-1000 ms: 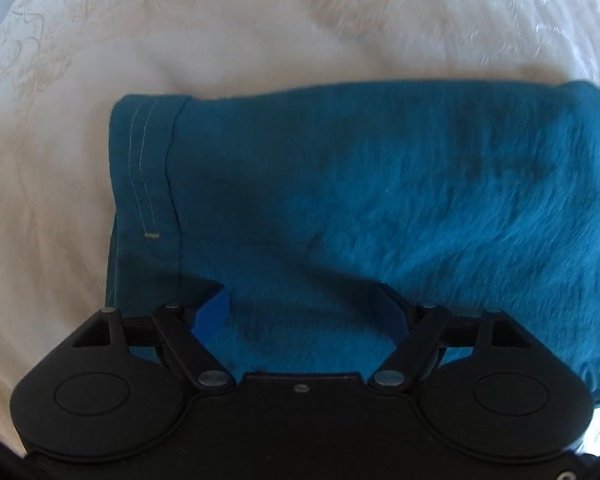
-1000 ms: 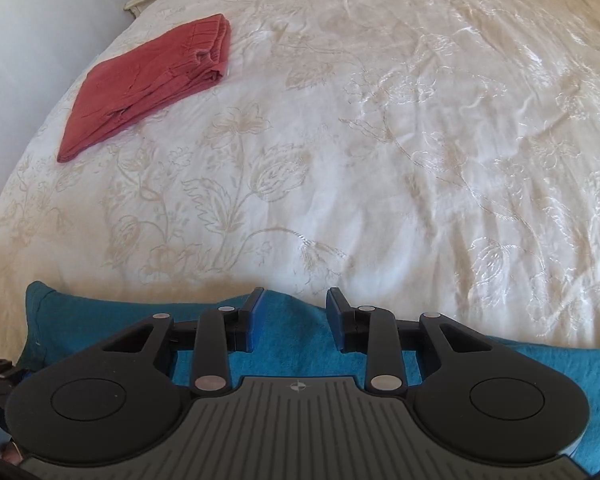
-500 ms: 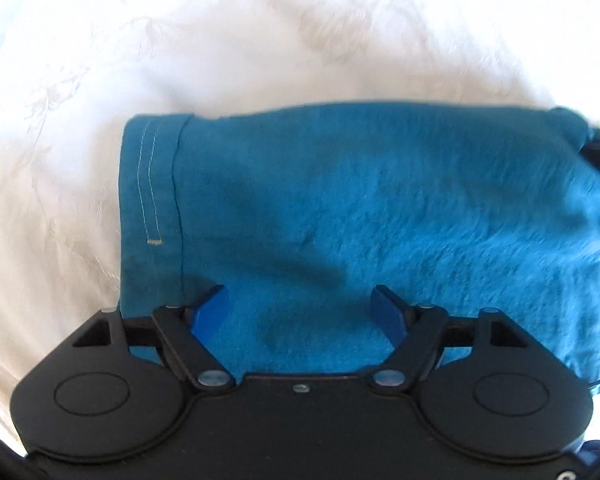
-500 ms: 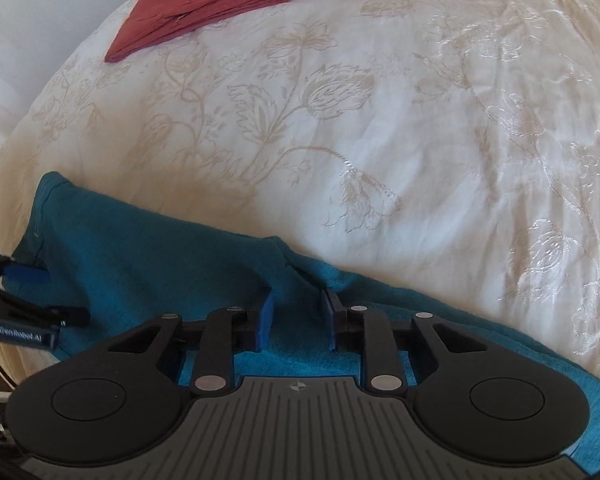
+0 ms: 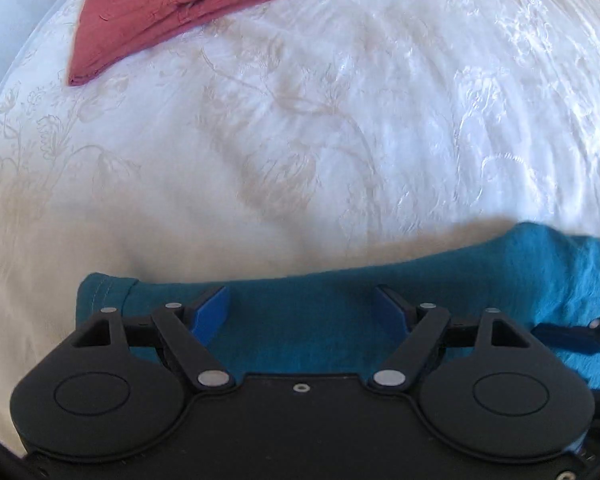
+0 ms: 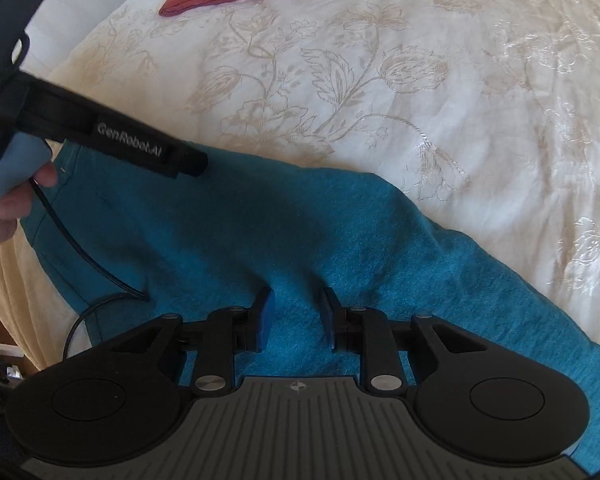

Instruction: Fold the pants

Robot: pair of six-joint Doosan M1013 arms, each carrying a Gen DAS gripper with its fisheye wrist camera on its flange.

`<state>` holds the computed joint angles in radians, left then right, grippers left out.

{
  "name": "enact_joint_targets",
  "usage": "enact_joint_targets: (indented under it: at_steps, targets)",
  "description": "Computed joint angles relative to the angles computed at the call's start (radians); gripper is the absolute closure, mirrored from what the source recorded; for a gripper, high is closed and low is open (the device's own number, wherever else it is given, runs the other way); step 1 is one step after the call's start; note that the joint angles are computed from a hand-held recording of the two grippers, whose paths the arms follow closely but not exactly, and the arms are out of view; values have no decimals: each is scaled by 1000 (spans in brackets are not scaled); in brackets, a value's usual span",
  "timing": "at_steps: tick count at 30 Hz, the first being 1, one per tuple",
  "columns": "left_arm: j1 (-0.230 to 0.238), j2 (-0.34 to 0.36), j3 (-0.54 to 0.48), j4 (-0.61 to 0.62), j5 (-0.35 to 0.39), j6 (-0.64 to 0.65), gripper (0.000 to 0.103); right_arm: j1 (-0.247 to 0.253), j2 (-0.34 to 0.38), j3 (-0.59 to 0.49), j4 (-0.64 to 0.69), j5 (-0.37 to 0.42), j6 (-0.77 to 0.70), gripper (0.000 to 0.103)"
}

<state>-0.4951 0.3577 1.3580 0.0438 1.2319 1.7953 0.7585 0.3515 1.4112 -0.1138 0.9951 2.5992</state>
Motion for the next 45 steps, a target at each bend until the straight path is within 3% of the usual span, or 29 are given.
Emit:
enact_joint_targets:
  at_steps: [2, 9, 13, 17, 18, 19, 25, 33, 37, 45]
  targets:
    - [4, 5, 12, 2, 45, 30, 24, 0, -6, -3, -38, 6, 37, 78]
    - [4, -32, 89, 31, 40, 89, 20, -23, -8, -11, -157, 44, 85, 75]
    - [5, -34, 90, 32, 45, 68, 20, -45, 13, -15, -143, 38, 31, 72]
    - [19, -22, 72, 8, 54, 81, 20, -69, 32, -19, -31, 36, -89, 72]
    - [26, -22, 71, -1, 56, 85, 20, -70, 30, -15, -16, 27, -105, 79]
    - [29, -23, 71, -5, 59, 85, 20, -70, 24, -8, -2, 9, -118, 96]
    - [55, -34, 86, 9, 69, 72, 20, -65, 0, 8, 67, -32, -168, 100]
    - [103, -63, 125, 96, 27, 35, 21, -62, 31, -29, -115, 33, 24, 101]
    - [154, -61, 112, 32, 40, 45, 34, -59, 70, -72, -131, 98, 5, 100]
    - [169, -93, 110, -50, 48, 50, 30, 3, 23, -62, -254, 146, 246, 91]
